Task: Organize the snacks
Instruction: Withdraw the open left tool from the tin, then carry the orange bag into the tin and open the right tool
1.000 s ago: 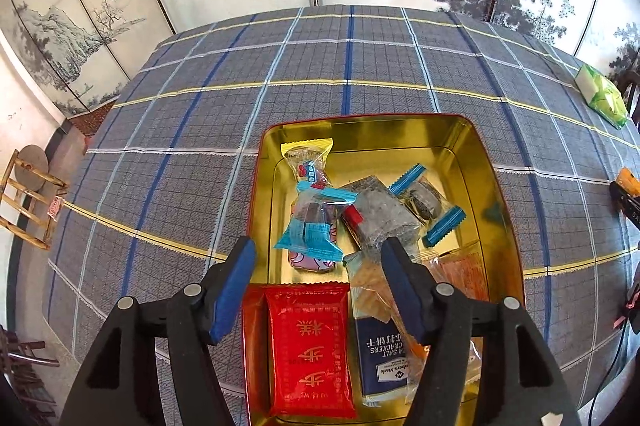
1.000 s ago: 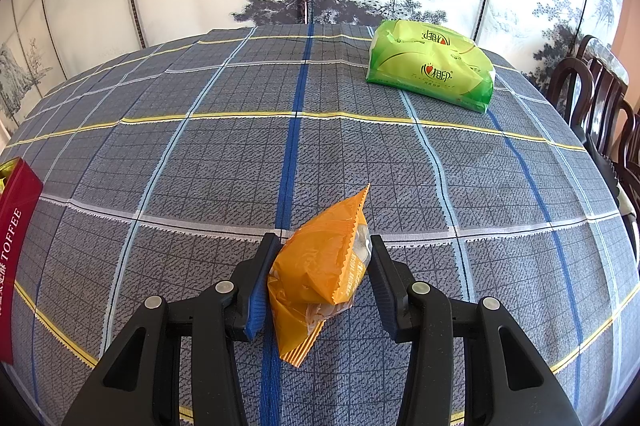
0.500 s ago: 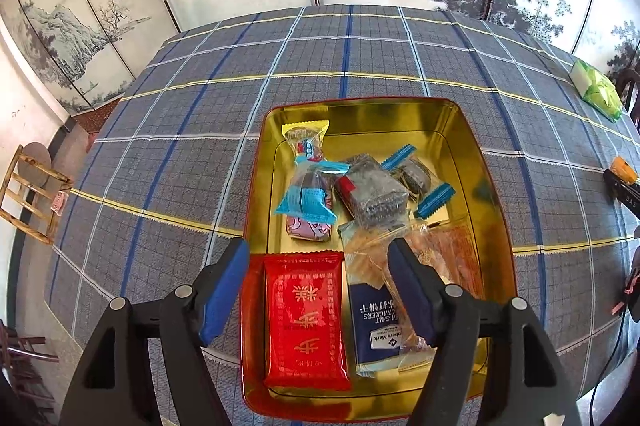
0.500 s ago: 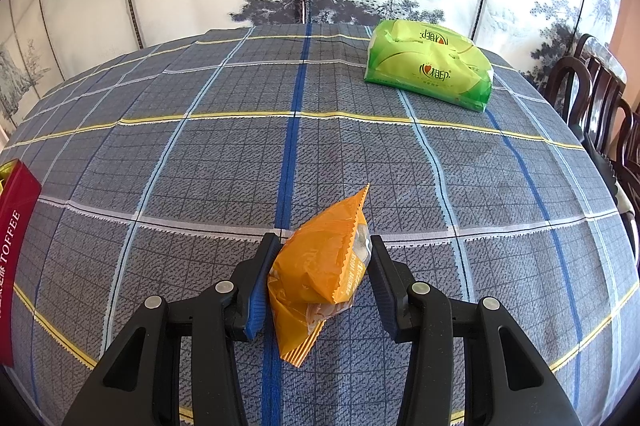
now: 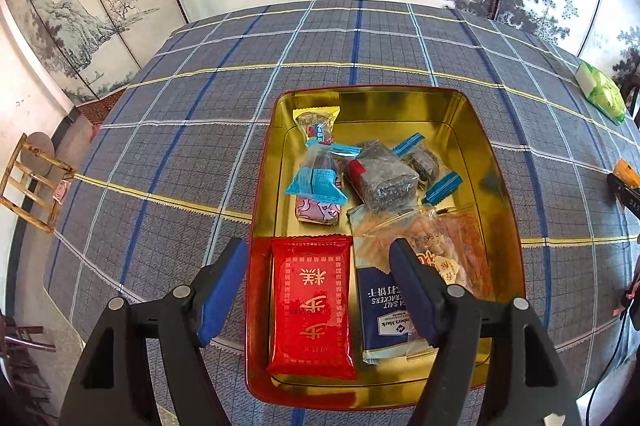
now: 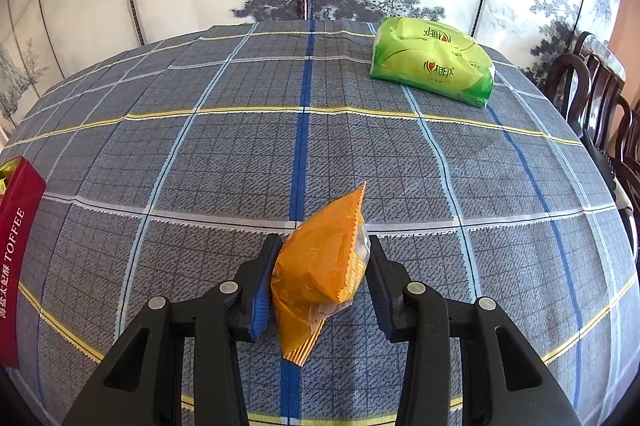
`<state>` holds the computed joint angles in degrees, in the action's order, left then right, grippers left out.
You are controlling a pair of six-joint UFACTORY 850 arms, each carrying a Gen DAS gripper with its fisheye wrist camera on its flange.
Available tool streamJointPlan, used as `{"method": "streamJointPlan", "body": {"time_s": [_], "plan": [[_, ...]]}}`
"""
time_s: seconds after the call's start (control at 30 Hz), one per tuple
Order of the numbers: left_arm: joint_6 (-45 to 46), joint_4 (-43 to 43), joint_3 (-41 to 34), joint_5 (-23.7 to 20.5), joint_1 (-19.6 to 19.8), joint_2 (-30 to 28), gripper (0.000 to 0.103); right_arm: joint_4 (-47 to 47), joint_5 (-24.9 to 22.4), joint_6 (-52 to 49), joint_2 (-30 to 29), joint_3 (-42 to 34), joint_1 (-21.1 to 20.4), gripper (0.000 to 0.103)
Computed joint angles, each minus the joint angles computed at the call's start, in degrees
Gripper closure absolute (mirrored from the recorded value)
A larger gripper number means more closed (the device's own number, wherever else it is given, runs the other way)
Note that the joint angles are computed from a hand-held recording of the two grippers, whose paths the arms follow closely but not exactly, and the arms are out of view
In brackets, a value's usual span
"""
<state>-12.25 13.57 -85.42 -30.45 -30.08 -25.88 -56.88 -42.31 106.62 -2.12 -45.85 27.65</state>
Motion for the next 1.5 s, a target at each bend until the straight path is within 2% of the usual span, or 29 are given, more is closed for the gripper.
{"method": "streamJointPlan", "body": {"time_s": [0.3,0.57,0.93,1.23,1.5], "plan": [[-0.4,-0.4,1.9,0.7,0.4,1.1,0.032,0.4,-0.3,-2.3,-1.3,-4.5,3.3,0.062],[-3.7,2.2,4.5,2.3,0.9,3.2,0.029,0.4,4.7,-4.4,-5.1,-11.0,5.9,0.062],[-5.2,2.5,7.1,3.2,3.2,5.9,0.025,1.1,9.8,-11.4,-13.3,-23.3,9.3,0.062],[-9.0,5.1,8.2,2.6,5.8,7.0,0.024,7.1,13.6,-21.7,-21.9,-34.0,9.5,0.062],[-10.7,6.1,9.4,2.1,7.4,7.9,0.023,13.6,12.3,-29.5,-28.0,-40.7,9.1,0.062]]}}
